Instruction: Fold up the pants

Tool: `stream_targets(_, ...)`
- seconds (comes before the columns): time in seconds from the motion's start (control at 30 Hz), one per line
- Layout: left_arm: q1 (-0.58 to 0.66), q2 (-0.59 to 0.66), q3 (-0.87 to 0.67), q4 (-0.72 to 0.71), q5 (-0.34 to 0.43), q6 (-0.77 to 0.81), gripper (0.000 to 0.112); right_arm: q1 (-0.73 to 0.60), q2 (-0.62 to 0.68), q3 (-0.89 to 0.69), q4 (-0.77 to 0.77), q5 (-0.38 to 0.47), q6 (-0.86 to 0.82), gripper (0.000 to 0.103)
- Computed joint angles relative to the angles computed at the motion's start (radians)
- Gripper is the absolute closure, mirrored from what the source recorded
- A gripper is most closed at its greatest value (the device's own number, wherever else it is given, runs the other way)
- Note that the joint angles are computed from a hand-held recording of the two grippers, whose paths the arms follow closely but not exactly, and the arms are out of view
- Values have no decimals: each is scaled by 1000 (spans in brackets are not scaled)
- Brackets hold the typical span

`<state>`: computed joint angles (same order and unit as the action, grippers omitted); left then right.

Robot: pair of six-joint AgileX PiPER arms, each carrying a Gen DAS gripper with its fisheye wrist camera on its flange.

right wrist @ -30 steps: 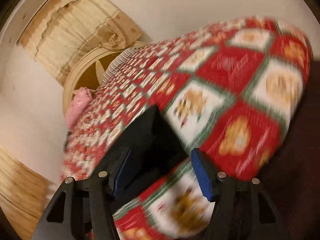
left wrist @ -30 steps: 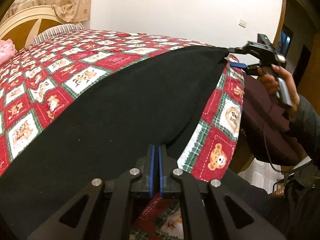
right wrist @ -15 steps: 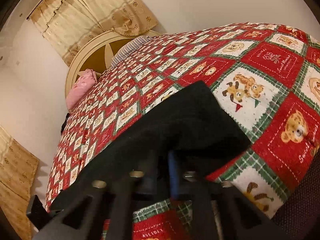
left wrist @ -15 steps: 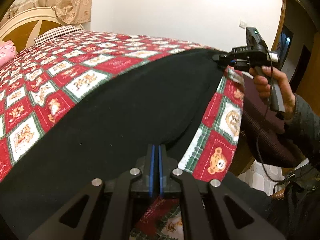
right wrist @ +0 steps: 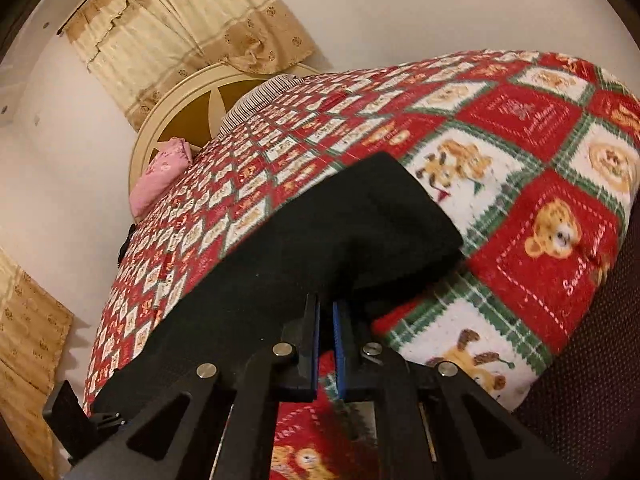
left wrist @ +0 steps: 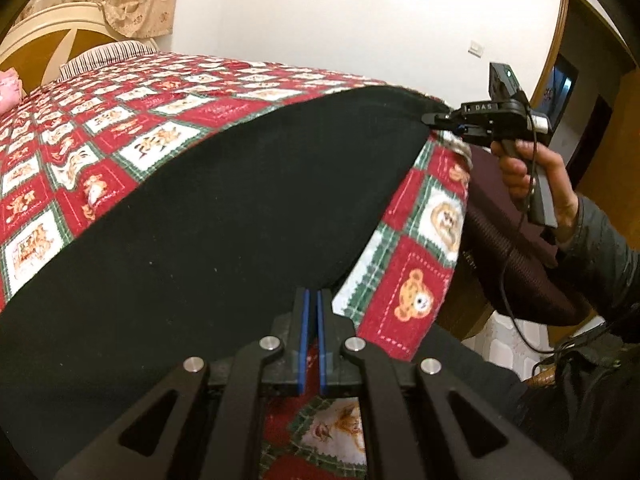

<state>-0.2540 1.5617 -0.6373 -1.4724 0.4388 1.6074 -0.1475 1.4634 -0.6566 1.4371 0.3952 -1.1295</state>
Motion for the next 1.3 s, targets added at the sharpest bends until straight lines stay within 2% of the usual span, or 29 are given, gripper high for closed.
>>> stream_targets(0.1,8,8,-2,-8,6,4,108,-20,17,-4,14,29,-35,97)
stream_targets(0.2,-8,-11,7,-14,-22,3,108,-49,14,-9,-18,71,-7,90)
stream_targets(0.23,-13,-28,17,-4,-32,-5,107,-48,-4,-2,-38,57,7,82)
stream_targets(0.27,-12,-41,26,-5,-36,-1,106,-38,-35,8,-76,18,41,70)
stream_targets(0.3,-5,-62,42,-6,-34,8,105,-30,-69,19,-120,-23,82,64)
stream_targets(0.33,4,-79,56,-7,-31,17,105,-33,-115,35,-163,-74,124,60)
stream_targets(0.4,22,-109,80,-12,-29,29,103,-88,-157,37,-178,-80,135,60)
stream_targets(0.47,61,-144,108,-26,-19,56,96,-168,-150,-13,-226,-21,181,60)
stream_targets(0.57,104,-171,132,-82,-43,112,89,-228,-58,-146,-258,93,192,60)
stream_targets(0.67,164,-150,133,-130,-22,142,79,-213,101,-336,-394,207,367,60)
stream_targets(0.73,179,-117,129,-166,-20,173,78,-211,211,-450,-426,316,441,60)
stream_targets(0.8,178,-86,124,-175,-17,180,78,-199,291,-533,-441,386,485,60)
stream_targets(0.83,172,-72,121,-181,-22,185,78,-191,339,-585,-464,432,518,64)
stream_targets(0.87,165,-66,121,-180,-27,181,78,-181,360,-603,-477,441,537,73)
stream_targets(0.9,163,-59,119,-177,-28,177,78,-172,376,-616,-493,440,560,79)
stream_targets(0.93,168,-59,120,-175,-22,180,78,-162,387,-627,-513,430,584,91)
stream_targets(0.97,174,-57,117,-163,-14,170,78,-158,381,-618,-519,408,588,98)
stream_targets(1.0,181,-54,114,-150,-6,159,77,-157,368,-600,-498,384,560,98)
stream_targets(1.17,200,-43,111,-129,29,147,73,-142,255,-463,-244,275,200,100)
stream_targets(1.23,190,-43,112,-133,19,151,72,-115,248,-455,-261,220,177,100)
stream_targets(1.3,177,-47,115,-142,9,163,68,-79,279,-478,-418,140,306,100)
